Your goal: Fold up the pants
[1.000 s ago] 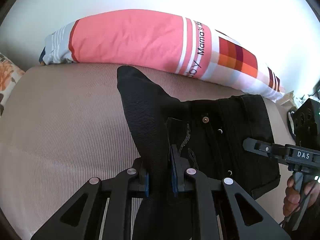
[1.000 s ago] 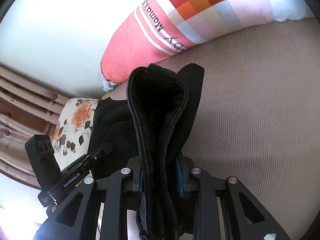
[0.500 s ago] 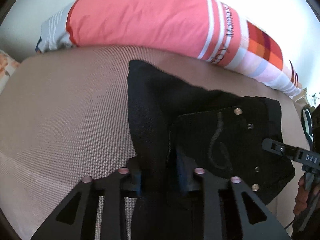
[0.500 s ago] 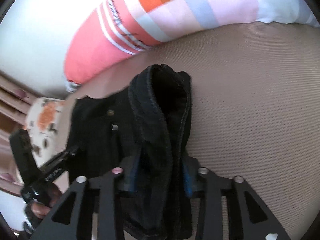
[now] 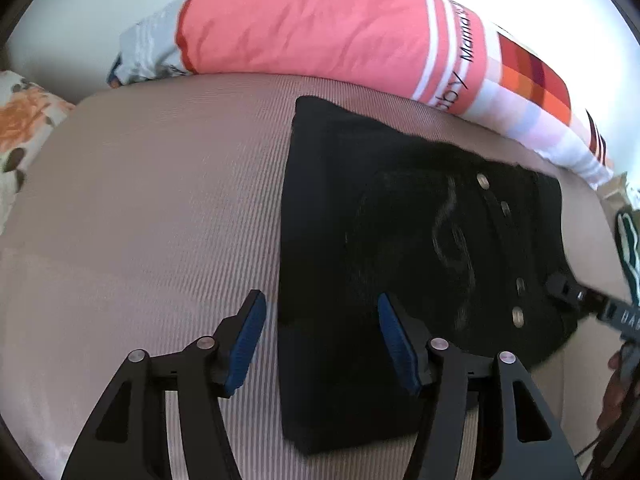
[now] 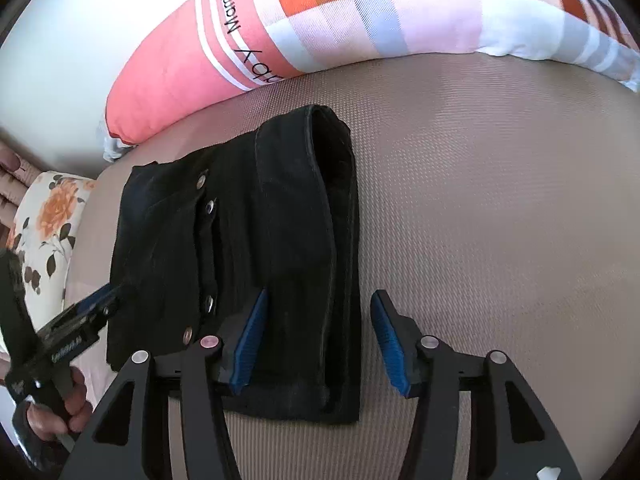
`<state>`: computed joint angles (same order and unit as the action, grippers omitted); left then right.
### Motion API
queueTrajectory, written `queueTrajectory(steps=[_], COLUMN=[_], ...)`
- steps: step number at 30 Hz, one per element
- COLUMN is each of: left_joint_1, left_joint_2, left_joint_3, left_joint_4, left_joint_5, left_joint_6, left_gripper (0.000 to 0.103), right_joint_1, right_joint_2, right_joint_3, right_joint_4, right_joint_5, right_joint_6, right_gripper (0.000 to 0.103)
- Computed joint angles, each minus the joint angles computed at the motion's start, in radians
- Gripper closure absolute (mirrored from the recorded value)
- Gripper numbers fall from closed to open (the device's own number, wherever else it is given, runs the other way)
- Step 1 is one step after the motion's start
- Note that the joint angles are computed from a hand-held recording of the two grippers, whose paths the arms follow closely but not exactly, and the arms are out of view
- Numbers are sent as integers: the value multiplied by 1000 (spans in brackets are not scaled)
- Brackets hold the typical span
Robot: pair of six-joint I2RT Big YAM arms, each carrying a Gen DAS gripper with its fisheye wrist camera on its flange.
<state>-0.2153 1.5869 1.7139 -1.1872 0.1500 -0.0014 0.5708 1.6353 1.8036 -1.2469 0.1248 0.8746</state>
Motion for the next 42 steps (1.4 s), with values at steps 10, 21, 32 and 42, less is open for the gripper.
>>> queueTrajectory(steps=[10, 21, 32, 42], left_joint_1=[-18, -54, -62, -80], left_joint_2=[-294, -504, -571, -583], left_joint_3=[-260, -381, -426, -445], left_joint_4=[58, 66, 52, 40], left_joint_5=[-95, -209, -237, -247], left_joint_6=[4, -57, -76, -85], left_gripper=[26, 25, 25, 25], right_joint_1=[191, 373, 451, 475], right_joint_2=[-77, -92, -65, -43], right_joint_3=[-20, 8, 47, 65], right_joint_4=[-78, -188, -243, -250], right_joint_5=[265, 467, 542, 552], right_joint_6=[56, 215, 253, 242], right_gripper=[44, 30, 19, 18])
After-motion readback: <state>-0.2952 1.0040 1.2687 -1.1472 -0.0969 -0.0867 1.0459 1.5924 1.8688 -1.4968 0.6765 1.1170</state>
